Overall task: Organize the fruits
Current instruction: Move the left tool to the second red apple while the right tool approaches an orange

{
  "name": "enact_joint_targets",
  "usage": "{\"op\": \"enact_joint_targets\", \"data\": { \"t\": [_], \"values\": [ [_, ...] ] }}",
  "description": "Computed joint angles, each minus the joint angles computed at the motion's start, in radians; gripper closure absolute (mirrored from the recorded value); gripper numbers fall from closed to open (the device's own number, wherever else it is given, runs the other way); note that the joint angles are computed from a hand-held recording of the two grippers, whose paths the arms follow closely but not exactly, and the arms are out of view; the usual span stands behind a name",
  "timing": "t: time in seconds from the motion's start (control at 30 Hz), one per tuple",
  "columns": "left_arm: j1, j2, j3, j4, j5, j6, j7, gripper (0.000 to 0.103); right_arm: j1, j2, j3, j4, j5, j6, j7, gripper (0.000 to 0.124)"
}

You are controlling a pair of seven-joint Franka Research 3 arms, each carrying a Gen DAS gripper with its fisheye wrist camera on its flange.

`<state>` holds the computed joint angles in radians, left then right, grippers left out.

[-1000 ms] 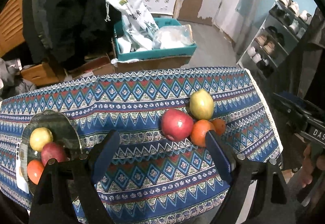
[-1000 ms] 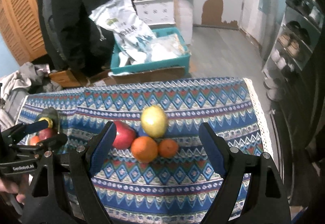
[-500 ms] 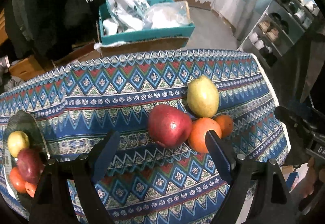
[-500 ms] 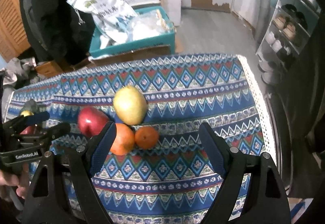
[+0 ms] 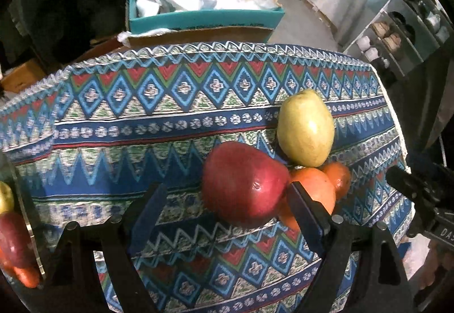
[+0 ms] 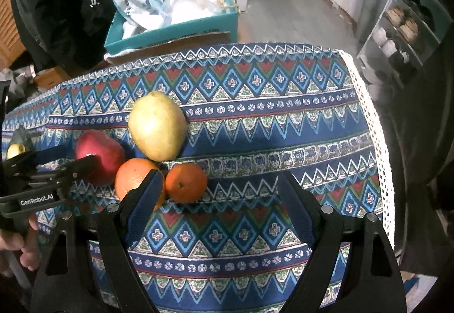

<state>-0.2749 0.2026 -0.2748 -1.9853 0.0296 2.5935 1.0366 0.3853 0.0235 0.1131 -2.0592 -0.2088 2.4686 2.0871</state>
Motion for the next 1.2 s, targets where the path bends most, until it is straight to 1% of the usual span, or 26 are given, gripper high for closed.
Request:
{"op": "enact_joint_targets", "data": {
  "t": [0.1,0.3,0.47,0.57,0.63,0.77,0.87,1.03,1.2],
  "values": [
    [0.008,0.014,-0.009,0.006,-0.039,0.016,0.011,0.015,-0.002,0.010,-0.003,0.002,0.006,-0.003,-0.004,0.040],
    [0.020,0.044,-0.026,0.029,-0.093,0.015,0.057,0.015,-0.003,0.023,-0.009,0.008,0.006,-0.012,-0.002,0.041],
    [0.017,0.061,-0.029,0.036,-0.103,0.018,0.071,0.015,-0.002,0.026,-0.011,0.012,0.008,-0.010,-0.004,0.041],
    [0.024,0.066,-0.039,0.031,-0.130,0.028,0.092,0.020,-0.001,0.031,-0.012,0.013,0.012,-0.012,-0.004,0.041],
    [0.037,0.064,-0.051,0.019,-0.168,0.051,0.120,0.027,-0.003,0.036,-0.013,0.014,0.035,-0.010,-0.014,0.041],
    [0.046,0.060,-0.058,0.006,-0.205,0.072,0.159,0.027,-0.007,0.051,-0.014,0.017,0.101,-0.002,-0.042,0.041],
    [0.042,0.052,-0.053,-0.004,-0.205,0.075,0.161,0.028,-0.013,0.067,-0.014,0.019,0.190,0.014,-0.079,0.041],
    [0.021,0.017,-0.020,-0.035,-0.133,0.071,0.102,0.028,-0.017,0.103,-0.016,0.035,0.294,0.031,-0.111,0.041],
    [0.017,-0.024,0.005,-0.066,-0.060,0.081,0.057,0.028,-0.008,0.140,-0.018,0.065,0.335,0.012,-0.115,0.041]
  ]
}}
